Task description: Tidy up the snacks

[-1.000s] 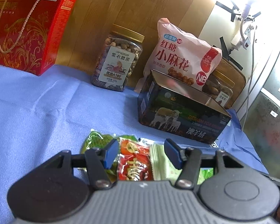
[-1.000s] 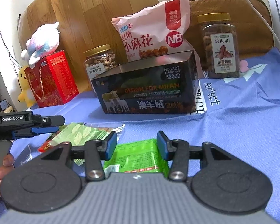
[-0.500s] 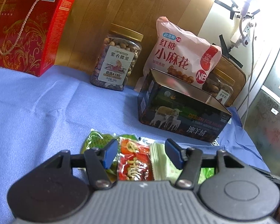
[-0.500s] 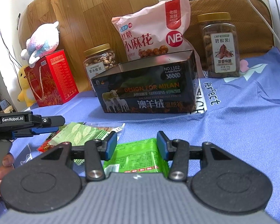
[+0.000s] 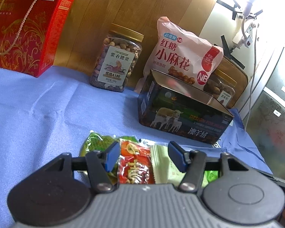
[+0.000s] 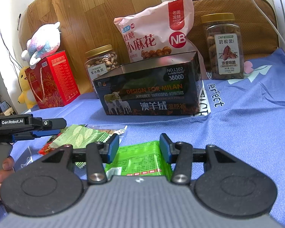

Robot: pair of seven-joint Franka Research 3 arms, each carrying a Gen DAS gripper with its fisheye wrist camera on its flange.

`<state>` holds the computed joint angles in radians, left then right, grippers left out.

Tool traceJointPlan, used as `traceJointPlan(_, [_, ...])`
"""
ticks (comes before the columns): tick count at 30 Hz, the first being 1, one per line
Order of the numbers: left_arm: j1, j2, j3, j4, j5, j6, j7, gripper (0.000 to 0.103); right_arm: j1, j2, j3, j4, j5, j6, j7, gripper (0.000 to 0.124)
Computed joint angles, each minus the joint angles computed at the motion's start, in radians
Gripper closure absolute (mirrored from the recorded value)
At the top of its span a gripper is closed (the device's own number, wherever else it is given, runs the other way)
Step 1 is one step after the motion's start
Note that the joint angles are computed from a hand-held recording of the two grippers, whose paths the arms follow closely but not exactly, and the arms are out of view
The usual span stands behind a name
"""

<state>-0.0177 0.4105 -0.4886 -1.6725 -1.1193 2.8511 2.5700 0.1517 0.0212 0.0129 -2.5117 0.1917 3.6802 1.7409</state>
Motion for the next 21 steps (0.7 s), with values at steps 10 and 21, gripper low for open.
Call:
traceJointPlan(10, [0.002, 0.0, -0.005, -0.002, -0.002, 0.004, 0.008, 0.043, 0.032, -0.001, 0.016, 0.024, 0.125, -0.056, -0.177, 0.073])
traceJointPlan(21, [0.001, 0.002, -0.005, -0.001, -0.002, 0.005, 0.009, 0.043, 0.061, 0.002, 0.025, 0.046, 0.223, -0.087, -0.323, 0.063])
